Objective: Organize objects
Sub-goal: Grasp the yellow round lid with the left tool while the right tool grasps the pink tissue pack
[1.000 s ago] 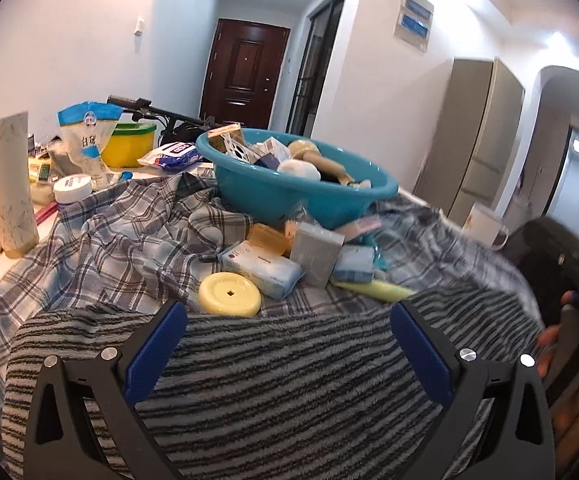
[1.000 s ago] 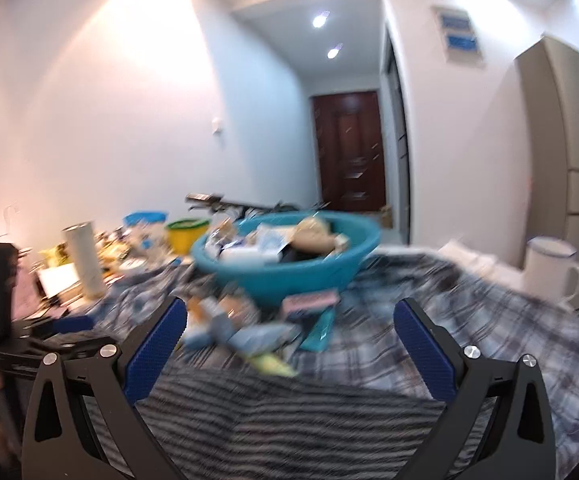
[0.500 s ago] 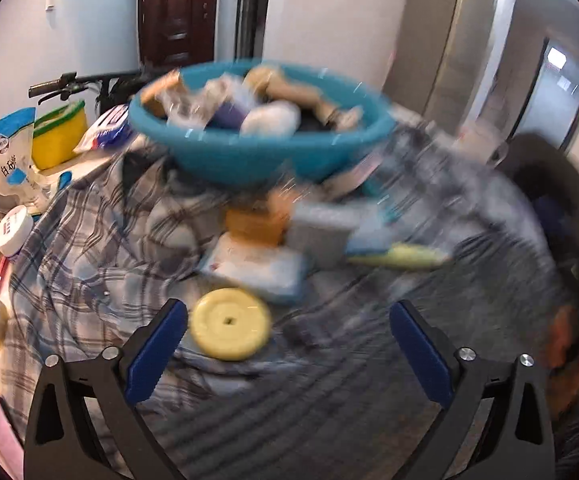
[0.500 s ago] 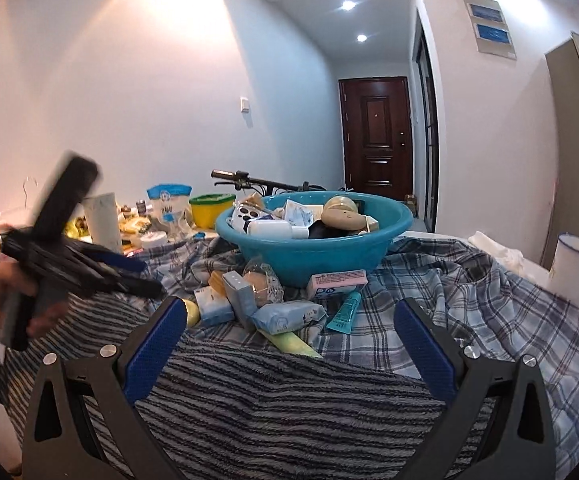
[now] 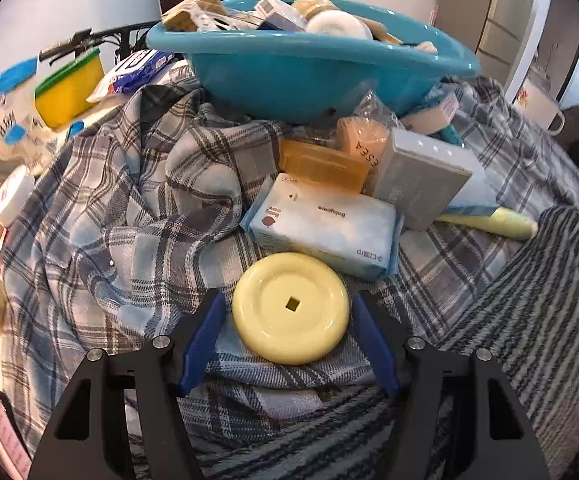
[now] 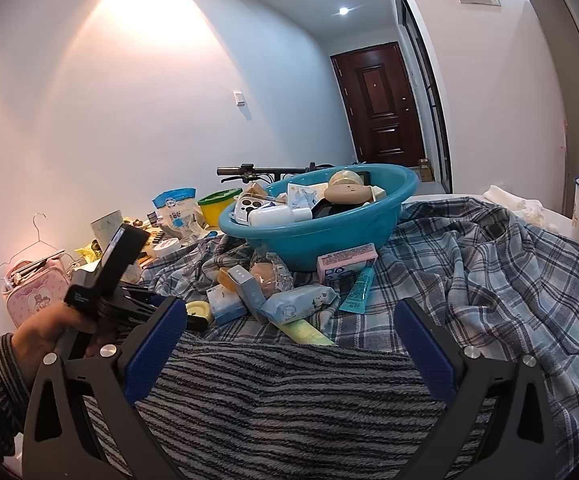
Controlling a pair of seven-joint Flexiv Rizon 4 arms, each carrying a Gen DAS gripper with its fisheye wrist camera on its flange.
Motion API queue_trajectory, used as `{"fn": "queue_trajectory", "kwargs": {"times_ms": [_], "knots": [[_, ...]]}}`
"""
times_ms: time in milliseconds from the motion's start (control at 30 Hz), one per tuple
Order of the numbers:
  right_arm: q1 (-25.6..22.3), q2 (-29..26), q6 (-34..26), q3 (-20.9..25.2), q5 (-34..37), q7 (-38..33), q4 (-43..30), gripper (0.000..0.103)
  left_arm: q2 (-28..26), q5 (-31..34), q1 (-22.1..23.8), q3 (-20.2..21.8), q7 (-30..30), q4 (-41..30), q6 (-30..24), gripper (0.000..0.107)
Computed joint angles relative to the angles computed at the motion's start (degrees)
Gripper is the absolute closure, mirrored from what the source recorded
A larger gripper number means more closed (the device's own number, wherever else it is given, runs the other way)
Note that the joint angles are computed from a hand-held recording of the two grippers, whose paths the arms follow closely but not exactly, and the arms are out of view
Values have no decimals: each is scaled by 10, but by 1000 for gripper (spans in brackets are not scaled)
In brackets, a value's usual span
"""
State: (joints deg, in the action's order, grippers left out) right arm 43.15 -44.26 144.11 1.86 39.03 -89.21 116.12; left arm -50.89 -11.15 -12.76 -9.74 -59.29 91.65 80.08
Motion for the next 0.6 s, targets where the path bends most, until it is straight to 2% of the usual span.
{"fn": "queue_trajectory", "kwargs": {"times_ms": [67, 167, 267, 400, 467, 600], "knots": [[-2, 0, -1, 1, -1, 1, 0, 0, -1, 7, -11, 12, -5, -1, 10, 39], [-3, 0, -2, 2, -3, 4, 1, 0, -2, 10, -3, 4, 0, 4, 22, 44], [-4, 2, -4, 2, -4, 6, 3, 0, -2, 15, -5, 4, -3, 16, 56, 46], [-4, 3, -13, -1, -2, 8, 0, 0, -3, 21, 60, -77, 19, 56, 130, 46], [-3, 4, -17, -2, -1, 8, 1, 0, -4, 28, 76, -96, 17, 72, 170, 46], [4, 7, -31, -10, 7, 3, -1, 0, -16, 94, 147, -172, 0, 117, 288, 46]]}}
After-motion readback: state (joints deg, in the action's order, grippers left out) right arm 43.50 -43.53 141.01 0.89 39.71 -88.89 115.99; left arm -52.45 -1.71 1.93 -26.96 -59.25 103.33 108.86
